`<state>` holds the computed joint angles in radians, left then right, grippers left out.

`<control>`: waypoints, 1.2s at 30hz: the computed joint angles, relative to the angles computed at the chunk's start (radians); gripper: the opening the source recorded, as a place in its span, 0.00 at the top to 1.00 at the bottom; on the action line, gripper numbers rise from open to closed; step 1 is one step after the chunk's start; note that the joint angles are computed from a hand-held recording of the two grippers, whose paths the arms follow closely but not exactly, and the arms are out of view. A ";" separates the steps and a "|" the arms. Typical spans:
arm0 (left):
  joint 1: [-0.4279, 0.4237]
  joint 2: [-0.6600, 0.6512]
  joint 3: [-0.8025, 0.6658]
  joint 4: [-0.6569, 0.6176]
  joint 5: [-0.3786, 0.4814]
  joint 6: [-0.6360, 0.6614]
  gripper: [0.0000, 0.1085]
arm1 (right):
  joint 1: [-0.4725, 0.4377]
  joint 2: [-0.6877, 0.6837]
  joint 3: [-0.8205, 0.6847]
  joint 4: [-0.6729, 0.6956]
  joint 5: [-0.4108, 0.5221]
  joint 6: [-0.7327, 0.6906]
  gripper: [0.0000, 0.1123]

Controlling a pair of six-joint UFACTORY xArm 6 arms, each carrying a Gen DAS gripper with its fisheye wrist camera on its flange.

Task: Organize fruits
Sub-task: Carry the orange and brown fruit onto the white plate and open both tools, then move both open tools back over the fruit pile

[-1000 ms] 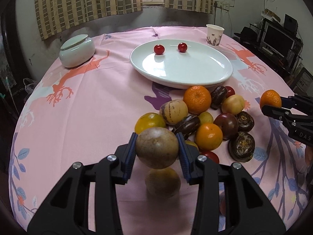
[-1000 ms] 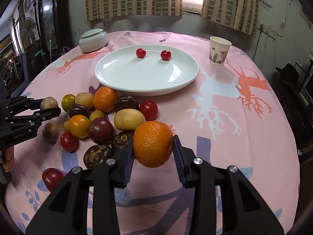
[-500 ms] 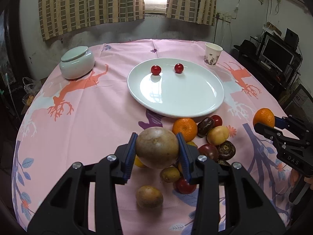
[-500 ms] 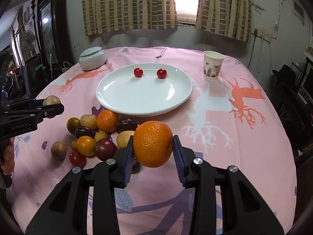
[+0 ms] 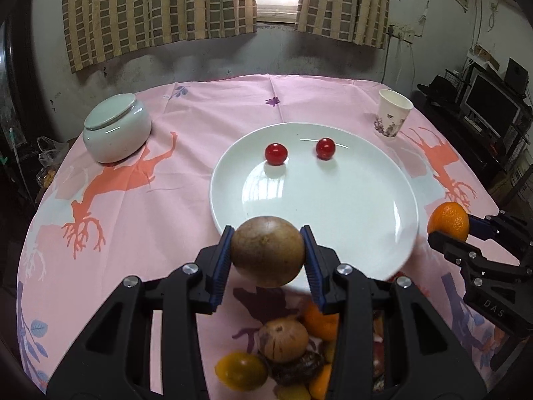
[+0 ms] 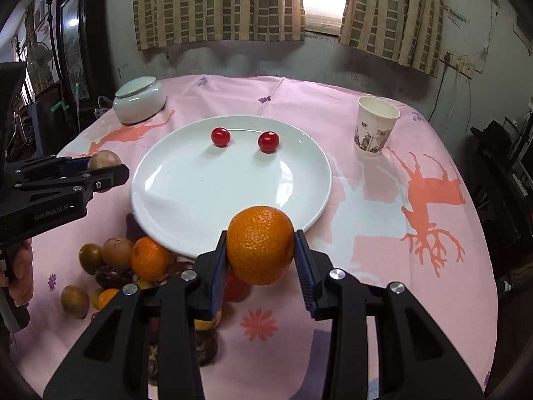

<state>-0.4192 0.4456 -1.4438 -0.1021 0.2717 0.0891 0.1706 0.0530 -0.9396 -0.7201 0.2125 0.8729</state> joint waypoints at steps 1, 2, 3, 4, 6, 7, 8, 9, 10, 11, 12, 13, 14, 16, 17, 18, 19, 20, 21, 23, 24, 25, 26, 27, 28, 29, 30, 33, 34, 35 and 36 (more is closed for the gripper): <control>0.002 0.031 -0.045 0.007 0.023 -0.008 0.62 | -0.004 0.034 -0.035 0.012 0.013 -0.008 0.66; 0.004 0.066 -0.094 0.015 0.045 -0.017 0.62 | -0.008 0.066 -0.067 0.029 0.020 -0.021 0.66; 0.006 0.093 -0.133 0.025 0.061 -0.033 0.63 | -0.014 0.100 -0.100 0.046 0.023 -0.037 0.66; 0.008 0.121 -0.172 0.034 0.077 -0.048 0.63 | -0.020 0.133 -0.133 0.054 0.023 -0.044 0.66; 0.009 0.176 -0.250 0.023 0.110 -0.051 0.62 | -0.030 0.188 -0.188 0.072 0.024 -0.059 0.66; 0.010 0.208 -0.296 0.012 0.131 -0.051 0.62 | -0.034 0.214 -0.214 0.099 0.024 -0.080 0.66; 0.010 0.238 -0.339 0.011 0.154 -0.059 0.62 | -0.037 0.238 -0.240 0.131 0.025 -0.109 0.66; 0.011 0.277 -0.399 0.011 0.188 -0.069 0.62 | -0.037 0.264 -0.270 0.158 0.028 -0.133 0.66; 0.013 0.313 -0.453 0.017 0.217 -0.080 0.62 | -0.036 0.284 -0.295 0.175 0.037 -0.150 0.66; 0.014 0.348 -0.507 0.029 0.248 -0.099 0.62 | -0.033 0.303 -0.320 0.203 0.050 -0.174 0.66; 0.015 0.388 -0.568 0.034 0.281 -0.110 0.62 | -0.030 0.327 -0.350 0.240 0.063 -0.204 0.66; 0.015 0.423 -0.624 0.039 0.311 -0.118 0.62 | -0.029 0.348 -0.376 0.259 0.073 -0.217 0.66; 0.015 0.453 -0.669 0.047 0.329 -0.132 0.62 | -0.027 0.366 -0.398 0.269 0.084 -0.225 0.66; 0.014 0.506 -0.755 0.064 0.369 -0.152 0.62 | -0.024 0.405 -0.446 0.295 0.106 -0.248 0.66; 0.013 0.528 -0.792 0.070 0.386 -0.163 0.62 | -0.024 0.419 -0.464 0.289 0.116 -0.238 0.66; 0.012 0.551 -0.831 0.070 0.402 -0.167 0.62 | -0.024 0.434 -0.481 0.294 0.122 -0.236 0.66; 0.011 0.566 -0.857 0.072 0.415 -0.169 0.62 | -0.024 0.445 -0.496 0.305 0.128 -0.242 0.66; 0.010 0.581 -0.882 0.071 0.428 -0.169 0.62 | -0.024 0.454 -0.508 0.299 0.135 -0.234 0.66; 0.009 0.596 -0.911 0.064 0.445 -0.165 0.61 | -0.023 0.462 -0.521 0.274 0.151 -0.213 0.66; 0.007 0.592 -0.905 0.069 0.432 -0.173 0.42 | -0.021 0.474 -0.542 0.309 0.176 -0.236 0.66; 0.007 0.566 -0.857 0.080 0.387 -0.185 0.31 | -0.020 0.481 -0.552 0.361 0.184 -0.274 0.61; 0.006 0.535 -0.803 0.098 0.337 -0.205 0.30 | -0.019 0.485 -0.563 0.371 0.197 -0.279 0.60; 0.005 0.504 -0.754 0.098 0.302 -0.207 0.30 | -0.019 0.478 -0.559 0.339 0.198 -0.249 0.60; 0.004 0.479 -0.723 0.073 0.290 -0.180 0.30 | -0.020 0.464 -0.543 0.296 0.182 -0.211 0.60; 0.003 0.455 -0.692 0.062 0.276 -0.165 0.30 | -0.022 0.445 -0.517 0.283 0.150 -0.200 0.60; 0.003 0.421 -0.643 0.065 0.246 -0.161 0.30 | -0.022 0.428 -0.496 0.286 0.131 -0.202 0.60; 0.003 0.382 -0.586 0.069 0.208 -0.157 0.29 | -0.022 0.409 -0.477 0.269 0.127 -0.181 0.60; 0.006 0.260 -0.405 0.077 0.079 -0.161 0.24 | -0.033 0.334 -0.380 0.259 0.056 -0.122 0.60; 0.006 0.218 -0.345 0.035 0.046 -0.126 0.22 | -0.037 0.305 -0.339 0.278 0.026 -0.115 0.60; 0.006 0.178 -0.289 -0.013 0.019 -0.086 0.19 | -0.038 0.280 -0.306 0.311 0.004 -0.128 0.60; 0.006 0.141 -0.235 -0.052 -0.004 -0.051 0.18 | -0.037 0.249 -0.263 0.368 -0.018 -0.162 0.59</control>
<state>-0.4135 0.5863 -1.6793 -0.1542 0.2679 0.0377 0.1333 0.3022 -1.2026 -0.3523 0.1943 0.7110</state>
